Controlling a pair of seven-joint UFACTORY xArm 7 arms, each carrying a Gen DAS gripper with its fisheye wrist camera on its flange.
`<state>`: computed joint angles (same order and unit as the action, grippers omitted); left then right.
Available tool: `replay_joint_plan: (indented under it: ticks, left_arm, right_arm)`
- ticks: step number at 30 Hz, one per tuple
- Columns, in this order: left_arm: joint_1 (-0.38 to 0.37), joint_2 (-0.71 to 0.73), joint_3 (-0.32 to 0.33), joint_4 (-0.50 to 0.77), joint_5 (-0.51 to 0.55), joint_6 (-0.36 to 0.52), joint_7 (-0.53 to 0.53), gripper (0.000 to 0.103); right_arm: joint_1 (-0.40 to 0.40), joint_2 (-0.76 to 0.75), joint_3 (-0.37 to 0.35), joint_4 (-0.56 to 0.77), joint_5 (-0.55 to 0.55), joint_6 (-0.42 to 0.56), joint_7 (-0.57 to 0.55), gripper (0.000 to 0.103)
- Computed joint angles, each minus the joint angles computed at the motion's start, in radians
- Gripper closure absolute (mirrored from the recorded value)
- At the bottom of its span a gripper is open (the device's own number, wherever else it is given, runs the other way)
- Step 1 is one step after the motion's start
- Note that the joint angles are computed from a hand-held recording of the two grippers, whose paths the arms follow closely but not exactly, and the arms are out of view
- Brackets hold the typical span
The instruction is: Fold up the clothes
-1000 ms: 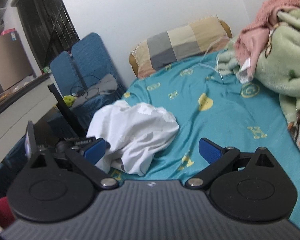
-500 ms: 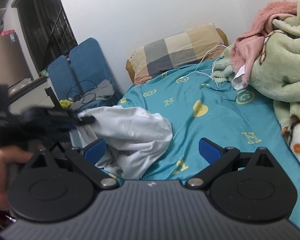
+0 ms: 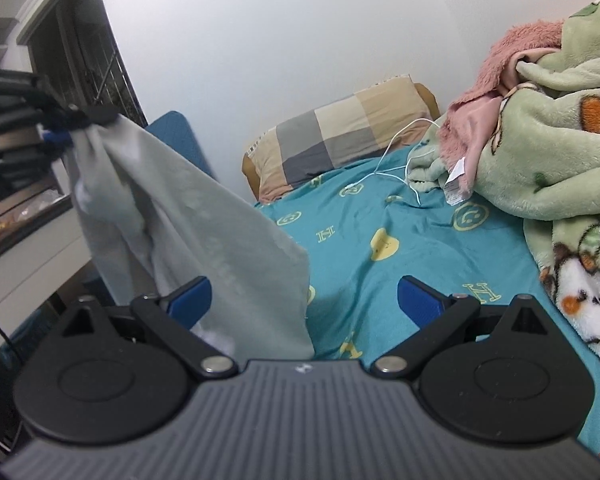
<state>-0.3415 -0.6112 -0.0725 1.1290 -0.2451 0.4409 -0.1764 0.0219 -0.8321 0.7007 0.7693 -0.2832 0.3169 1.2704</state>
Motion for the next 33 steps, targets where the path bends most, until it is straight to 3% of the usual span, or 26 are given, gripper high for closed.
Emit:
replay_joint_plan:
  ticks: [9,18,22,24,25,26,28,29,33]
  left_arm:
    - [0.115,-0.119,0.077,-0.205,0.051,0.051,0.006,0.095]
    - [0.291,-0.132,0.113,-0.266,0.203,0.302,0.119,0.092]
    - [0.323,-0.164,0.12,-0.29,0.25,0.415,0.214,0.084]
    - [0.339,-0.195,0.117,-0.305,0.268,0.443,0.248,0.076]
    - [0.347,-0.211,0.116,-0.313,0.278,0.456,0.265,0.067]
    - [0.355,-0.227,0.115,-0.32,0.288,0.469,0.282,0.06]
    - [0.359,-0.274,0.112,-0.339,0.303,0.462,0.318,0.054]
    - [0.358,-0.291,0.113,-0.342,0.307,0.457,0.339,0.051]
    - [0.252,-0.354,0.132,-0.358,0.265,0.461,0.5,0.043]
  right_arm:
    - [0.025,0.041,-0.006,0.006,0.001,-0.016,-0.021,0.004]
    - [0.043,0.11,0.008,0.035,-0.013,-0.006,-0.025,0.004]
    - [0.053,0.123,0.01,0.045,-0.025,0.007,-0.024,0.005]
    - [0.062,0.127,0.007,0.046,-0.028,0.012,-0.023,0.005]
    - [0.067,0.13,0.003,0.046,-0.027,0.014,-0.021,0.005]
    - [0.075,0.134,-0.002,0.046,-0.023,0.017,-0.017,0.008]
    - [0.098,0.148,-0.018,0.045,-0.011,0.026,-0.016,0.025]
    - [0.111,0.158,-0.026,0.046,-0.005,0.036,-0.017,0.028]
    - [0.163,0.209,-0.066,0.045,0.016,0.04,-0.015,0.034]
